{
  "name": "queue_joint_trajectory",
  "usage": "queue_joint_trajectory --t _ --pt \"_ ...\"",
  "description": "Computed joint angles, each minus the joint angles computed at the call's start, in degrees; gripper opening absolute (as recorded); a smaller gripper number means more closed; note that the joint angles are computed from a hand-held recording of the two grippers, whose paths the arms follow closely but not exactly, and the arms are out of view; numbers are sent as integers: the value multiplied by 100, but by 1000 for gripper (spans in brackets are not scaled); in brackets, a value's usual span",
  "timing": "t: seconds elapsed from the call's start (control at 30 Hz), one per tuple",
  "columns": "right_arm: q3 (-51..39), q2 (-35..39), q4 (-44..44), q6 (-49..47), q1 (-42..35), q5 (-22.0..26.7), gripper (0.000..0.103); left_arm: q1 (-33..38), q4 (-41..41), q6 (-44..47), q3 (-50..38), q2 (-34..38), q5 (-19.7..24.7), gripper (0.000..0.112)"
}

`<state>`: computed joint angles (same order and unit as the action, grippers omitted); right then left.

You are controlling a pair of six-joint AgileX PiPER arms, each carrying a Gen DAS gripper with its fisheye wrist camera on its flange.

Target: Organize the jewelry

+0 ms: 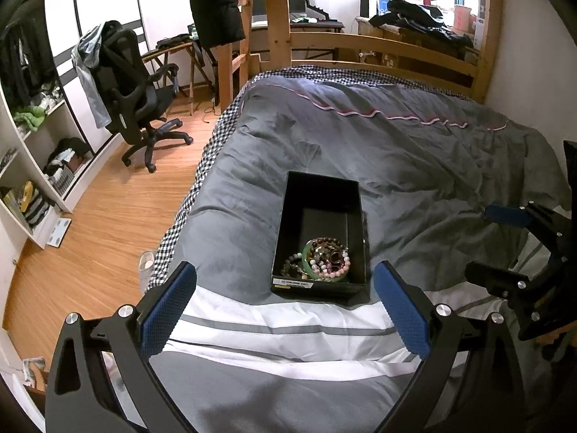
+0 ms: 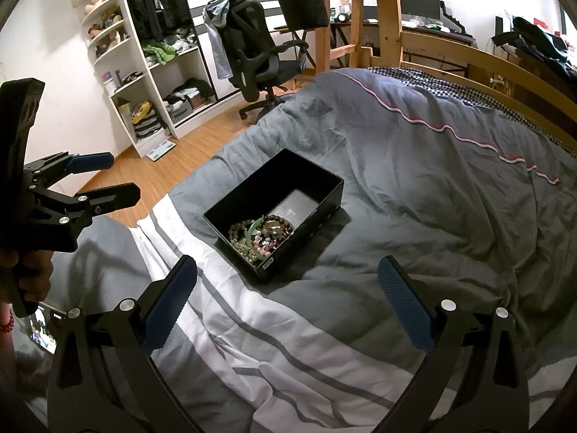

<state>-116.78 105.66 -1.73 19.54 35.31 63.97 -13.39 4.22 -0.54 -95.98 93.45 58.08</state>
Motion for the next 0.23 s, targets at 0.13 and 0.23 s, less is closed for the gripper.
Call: queue_joint_trajectory --t 0.13,0.23 --pt "19 -4 -6 12 10 -3 99 -40 51 4 6 2 -3 97" --pt "30 -5 -12 18 13 -7 99 -50 55 0 -7 13 8 97"
